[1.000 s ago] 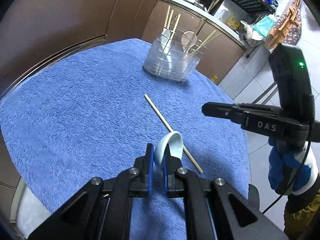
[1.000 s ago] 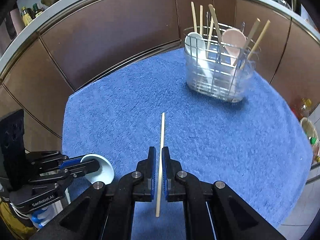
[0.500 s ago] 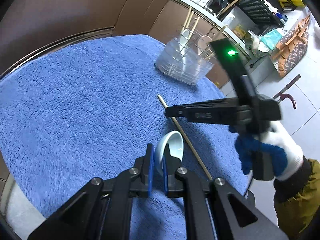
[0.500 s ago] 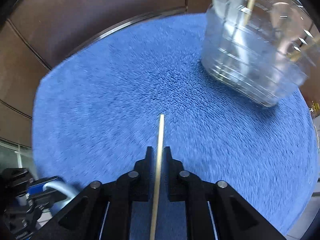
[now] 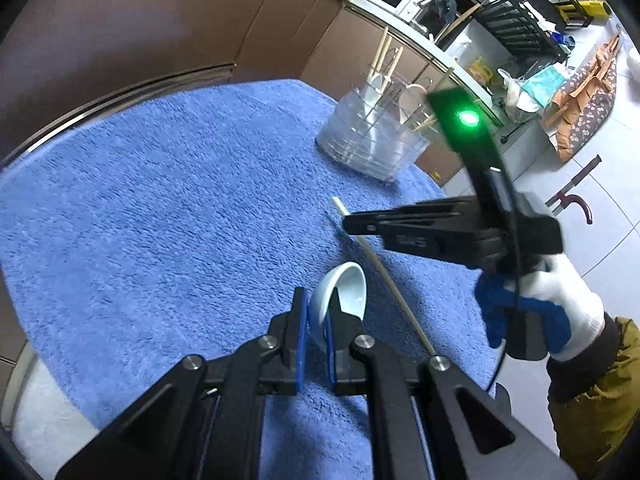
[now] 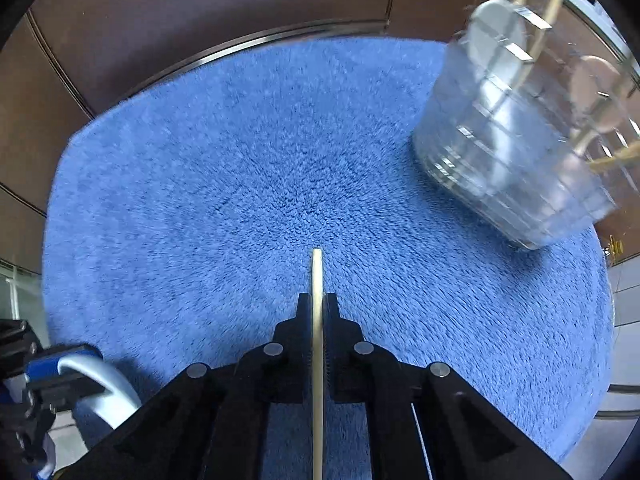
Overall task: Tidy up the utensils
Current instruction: 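Lift the chopstick upright with the right tool while the left tool lifts the white spoon, then insert the right tool's chopstick into the holder and open while the left tool drops its spoon in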
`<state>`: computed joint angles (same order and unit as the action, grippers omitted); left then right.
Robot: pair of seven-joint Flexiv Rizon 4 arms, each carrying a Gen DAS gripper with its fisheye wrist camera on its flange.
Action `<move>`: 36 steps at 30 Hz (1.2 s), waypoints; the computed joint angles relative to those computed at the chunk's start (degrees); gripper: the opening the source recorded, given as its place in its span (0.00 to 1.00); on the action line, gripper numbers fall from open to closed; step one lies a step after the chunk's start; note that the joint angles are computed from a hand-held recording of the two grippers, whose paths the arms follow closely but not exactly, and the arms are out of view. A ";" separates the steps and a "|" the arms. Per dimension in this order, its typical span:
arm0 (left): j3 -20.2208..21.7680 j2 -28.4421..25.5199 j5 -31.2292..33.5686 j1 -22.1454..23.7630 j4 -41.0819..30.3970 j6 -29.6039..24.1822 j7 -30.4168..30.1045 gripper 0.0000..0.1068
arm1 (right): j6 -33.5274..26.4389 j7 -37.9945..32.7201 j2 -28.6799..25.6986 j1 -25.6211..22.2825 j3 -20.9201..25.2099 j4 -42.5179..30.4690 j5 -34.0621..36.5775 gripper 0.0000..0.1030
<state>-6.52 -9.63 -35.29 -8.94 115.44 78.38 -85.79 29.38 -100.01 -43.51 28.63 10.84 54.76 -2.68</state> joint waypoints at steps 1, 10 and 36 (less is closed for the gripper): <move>0.68 0.17 1.62 -0.33 -0.19 -0.11 -1.34 0.07 | 1.83 -0.40 1.54 -0.73 0.48 2.12 0.89 0.05; 3.49 2.15 13.58 -1.71 -2.93 -0.32 -11.43 0.07 | 16.69 -4.66 13.49 -9.39 5.15 16.09 12.36 0.05; 19.39 -28.53 51.35 -6.87 -69.47 -17.93 -40.77 0.07 | 46.93 -0.72 -5.69 -7.34 4.30 -20.86 13.70 0.06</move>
<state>12.87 -38.16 16.06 -15.81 45.97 60.44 -126.56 76.30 -100.73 -49.21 21.29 15.14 33.90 11.03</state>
